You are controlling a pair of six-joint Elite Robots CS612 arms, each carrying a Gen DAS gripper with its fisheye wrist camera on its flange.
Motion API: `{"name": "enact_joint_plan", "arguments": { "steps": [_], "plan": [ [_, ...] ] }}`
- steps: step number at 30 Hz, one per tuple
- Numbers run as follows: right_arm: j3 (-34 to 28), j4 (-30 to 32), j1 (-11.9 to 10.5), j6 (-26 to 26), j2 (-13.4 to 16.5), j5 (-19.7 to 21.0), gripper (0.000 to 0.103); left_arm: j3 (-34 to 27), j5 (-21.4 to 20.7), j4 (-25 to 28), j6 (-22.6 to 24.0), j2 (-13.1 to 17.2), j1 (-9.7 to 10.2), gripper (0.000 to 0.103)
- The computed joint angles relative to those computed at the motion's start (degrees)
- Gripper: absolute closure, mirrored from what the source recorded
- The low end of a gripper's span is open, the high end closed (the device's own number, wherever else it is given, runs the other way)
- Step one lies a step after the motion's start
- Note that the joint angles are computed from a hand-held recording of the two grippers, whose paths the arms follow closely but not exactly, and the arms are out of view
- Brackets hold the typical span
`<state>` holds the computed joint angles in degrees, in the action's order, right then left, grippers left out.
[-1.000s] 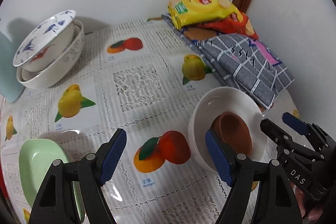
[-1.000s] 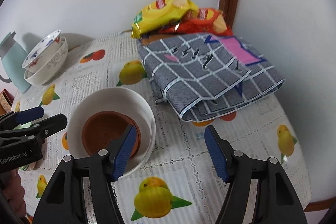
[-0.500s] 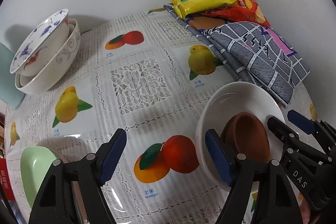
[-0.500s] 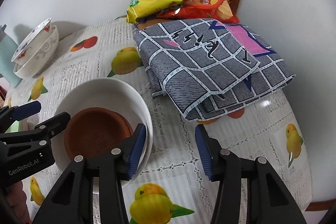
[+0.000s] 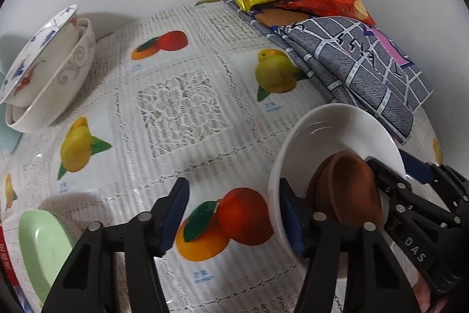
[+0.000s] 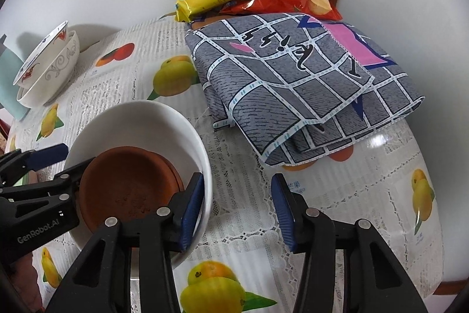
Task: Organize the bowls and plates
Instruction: 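Close the left gripper on the white bowl rim while the right gripper grips the opposite rim, then carry the white bowl with both grippers over the green plate stack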
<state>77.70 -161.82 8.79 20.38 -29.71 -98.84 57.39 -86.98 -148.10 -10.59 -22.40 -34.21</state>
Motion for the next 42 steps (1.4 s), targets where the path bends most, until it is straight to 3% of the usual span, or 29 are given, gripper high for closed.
{"name": "enact_joint_plan", "arguments": {
  "steps": [3, 7, 21, 26, 29, 30, 32, 35, 42],
  "plan": [
    [0.2, -1.3, -0.1, 0.5, 0.1, 1.2, 0.070, 0.0, -1.6, -0.6, 0.3, 0.1, 0.09, 0.060],
    [0.5, -3.1, -0.3, 1.1, 0.3, 2.3, 0.073, -0.3, -4.3, -1.0, 0.8, 0.4, 0.25, 0.073],
    [0.7, -5.2, -1.2, 2.8, 0.7, 5.7, 0.073, -1.0, -8.4, -1.4, -0.1, 1.2, 0.80, 0.076],
    [-0.1, -1.7, -1.4, 3.2, 0.4, 6.7, 0.073, -2.2, -11.0, 0.5, -1.0, 1.7, 1.24, 0.076],
    [-0.7, -0.3, -1.4, 3.6, 0.4, 6.7, 0.073, -1.8, -11.3, -0.9, -3.5, 1.8, 1.38, 0.077],
    [-0.6, -0.6, -1.4, 3.4, 0.5, 6.8, 0.077, -1.4, -11.0, -1.9, -3.0, 1.7, 1.28, 0.080],
    [-0.2, -2.8, -1.3, 2.5, 0.6, 8.0, 0.093, -1.4, -12.5, -2.3, -2.5, 1.7, 1.30, 0.091],
    [-0.3, -3.3, -0.5, 2.4, 0.7, 4.9, 0.094, -0.6, -10.6, -3.9, -2.3, 1.5, 0.86, 0.092],
    [1.3, -5.7, -1.0, 4.7, 0.2, 7.6, 0.095, 0.2, -12.2, -5.0, -3.8, 1.4, 1.34, 0.093]
  ]
}}
